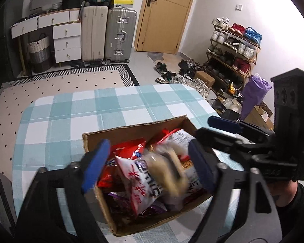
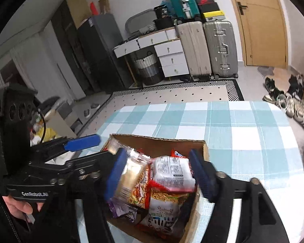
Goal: Organize snacks
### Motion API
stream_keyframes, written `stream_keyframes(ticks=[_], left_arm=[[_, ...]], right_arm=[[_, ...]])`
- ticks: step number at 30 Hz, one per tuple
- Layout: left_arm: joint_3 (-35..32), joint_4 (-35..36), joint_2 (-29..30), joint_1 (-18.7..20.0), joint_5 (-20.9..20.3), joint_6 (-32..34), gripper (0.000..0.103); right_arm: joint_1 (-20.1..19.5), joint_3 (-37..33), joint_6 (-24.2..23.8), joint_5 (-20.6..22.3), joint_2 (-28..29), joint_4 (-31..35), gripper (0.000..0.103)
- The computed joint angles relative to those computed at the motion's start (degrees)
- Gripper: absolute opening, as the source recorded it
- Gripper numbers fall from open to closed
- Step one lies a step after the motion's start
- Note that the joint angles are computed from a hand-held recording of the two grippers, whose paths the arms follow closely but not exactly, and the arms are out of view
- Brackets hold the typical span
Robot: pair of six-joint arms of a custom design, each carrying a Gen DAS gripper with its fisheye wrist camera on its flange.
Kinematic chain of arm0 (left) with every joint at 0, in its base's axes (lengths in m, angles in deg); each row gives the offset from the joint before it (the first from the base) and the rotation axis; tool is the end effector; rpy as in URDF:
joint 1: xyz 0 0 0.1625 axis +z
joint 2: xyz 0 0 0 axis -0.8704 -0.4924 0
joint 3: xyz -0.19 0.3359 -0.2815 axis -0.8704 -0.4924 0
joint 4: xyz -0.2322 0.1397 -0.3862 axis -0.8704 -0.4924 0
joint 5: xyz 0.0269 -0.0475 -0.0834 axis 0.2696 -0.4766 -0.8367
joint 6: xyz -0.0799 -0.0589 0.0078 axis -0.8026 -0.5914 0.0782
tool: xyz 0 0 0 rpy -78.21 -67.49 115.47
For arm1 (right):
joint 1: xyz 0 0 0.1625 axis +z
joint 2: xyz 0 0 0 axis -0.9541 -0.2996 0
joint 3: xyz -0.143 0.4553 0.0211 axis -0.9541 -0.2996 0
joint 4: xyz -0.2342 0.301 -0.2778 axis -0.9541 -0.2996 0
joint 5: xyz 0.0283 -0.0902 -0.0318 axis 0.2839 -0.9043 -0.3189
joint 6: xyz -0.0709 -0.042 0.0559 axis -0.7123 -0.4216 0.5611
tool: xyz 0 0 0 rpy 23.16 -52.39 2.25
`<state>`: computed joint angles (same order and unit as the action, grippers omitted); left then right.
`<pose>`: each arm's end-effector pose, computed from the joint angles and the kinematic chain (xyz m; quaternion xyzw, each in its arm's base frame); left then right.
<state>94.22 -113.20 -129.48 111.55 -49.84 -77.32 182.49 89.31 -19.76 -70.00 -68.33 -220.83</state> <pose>-0.1784 -0.5164 0.4263 0.2705 0.9003 -0.2848 0.1876 0.2791 -0.4608 0.2137 0.2277 -0.9077 0.3325 0.1167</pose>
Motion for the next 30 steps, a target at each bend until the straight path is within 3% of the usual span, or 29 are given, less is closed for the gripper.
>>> stream_keyframes(ticks=[12,15,18,27,30], left_arm=[[1.49,0.31,-2.80,-2.07,3.67,-0.42,0.080],[2.22,0.93,-4.15,-3.36,5.58,-1.49,0.081],[2.91,1.74,-5.70,-4.72,6.46,-2.41,0.082],[5.15,5.58,-10.84,-9.74,11.83,-5.85,0.091],[6.23,5.57,-12.72,-11.49,13.57,-6.61,0.102]], right_arm=[[2.62,2.39,-2.16,-1.26,-2.57,-3.90,0.078],[4.44,3.07,-2.40,-4.32,-2.51,-6.33,0.086],[5.79,4.01,-3.32,-5.40,-2.94,-8.55,0.088],[9.54,7.07,-4.26,-9.00,-5.37,-13.60,0.094],[11.04,8.23,-4.62,-11.48,-6.17,-15.36,0.097]])
